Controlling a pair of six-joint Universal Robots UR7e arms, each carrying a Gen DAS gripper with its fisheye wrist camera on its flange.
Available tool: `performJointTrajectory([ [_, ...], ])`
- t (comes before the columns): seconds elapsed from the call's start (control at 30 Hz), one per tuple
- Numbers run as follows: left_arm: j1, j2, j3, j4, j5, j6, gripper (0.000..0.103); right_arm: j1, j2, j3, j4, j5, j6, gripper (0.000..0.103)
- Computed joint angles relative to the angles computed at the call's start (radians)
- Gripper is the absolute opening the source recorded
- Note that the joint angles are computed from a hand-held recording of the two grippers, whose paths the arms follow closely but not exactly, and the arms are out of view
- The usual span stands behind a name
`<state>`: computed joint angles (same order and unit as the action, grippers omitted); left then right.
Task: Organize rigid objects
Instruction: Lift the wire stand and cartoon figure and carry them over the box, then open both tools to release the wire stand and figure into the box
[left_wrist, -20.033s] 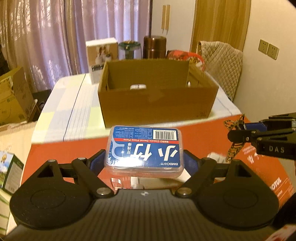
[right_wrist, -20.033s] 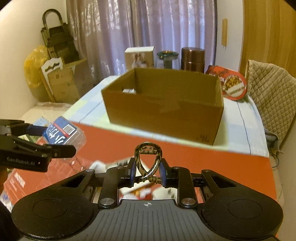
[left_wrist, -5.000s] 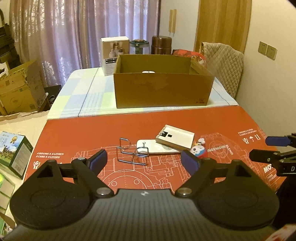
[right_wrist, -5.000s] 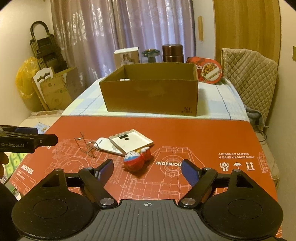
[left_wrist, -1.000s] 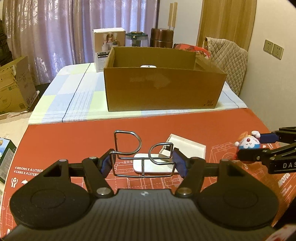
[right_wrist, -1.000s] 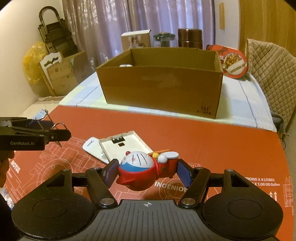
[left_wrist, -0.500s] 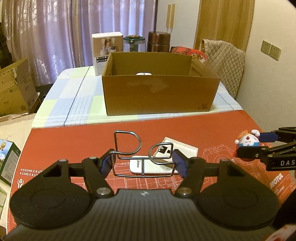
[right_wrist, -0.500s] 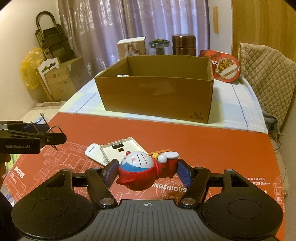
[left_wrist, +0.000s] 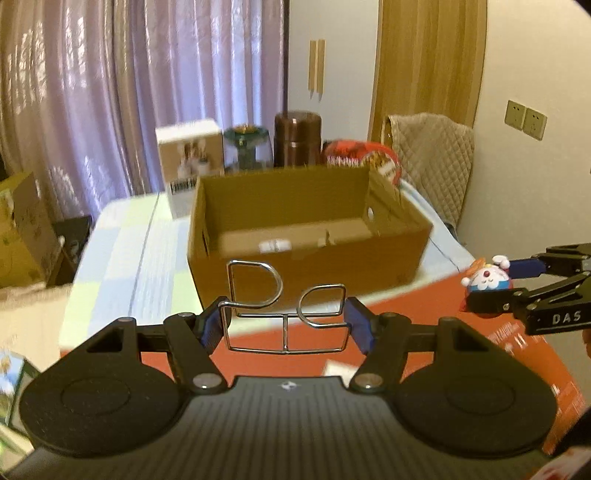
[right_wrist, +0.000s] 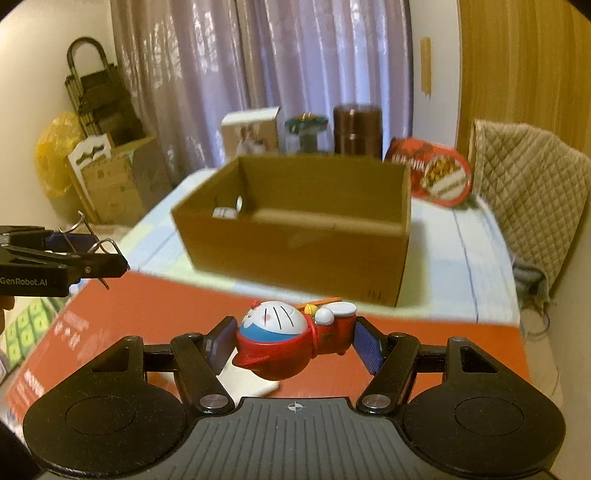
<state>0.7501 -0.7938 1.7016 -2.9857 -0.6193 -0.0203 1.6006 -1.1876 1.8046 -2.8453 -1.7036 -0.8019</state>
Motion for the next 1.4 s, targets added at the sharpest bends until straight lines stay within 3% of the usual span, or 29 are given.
performJointTrajectory([
  [0.17, 0.046, 0.061, -0.178, 0.044, -0.023, 0.085, 0.063, 0.037, 0.081, -0.149, 0.046, -0.010, 0.015, 0.065],
  [0.4, 0.110, 0.159, -0.436, 0.185, -0.066, 0.092, 0.063, 0.067, 0.219, -0.371, 0.117, -0.046, 0.062, 0.065],
  [0.63, 0.157, 0.251, -0.606, 0.278, -0.098, 0.086, 0.063, 0.073, 0.331, -0.544, 0.186, -0.087, 0.109, 0.065],
  [1.03, 0.224, 0.343, -0.752, 0.381, -0.116, 0.046, 0.063, 0.060, 0.441, -0.669, 0.249, -0.123, 0.152, 0.065],
  [1.4, 0.252, 0.382, -0.796, 0.408, -0.131, 0.032, 0.063, 0.047, 0.492, -0.708, 0.261, -0.133, 0.154, 0.065],
])
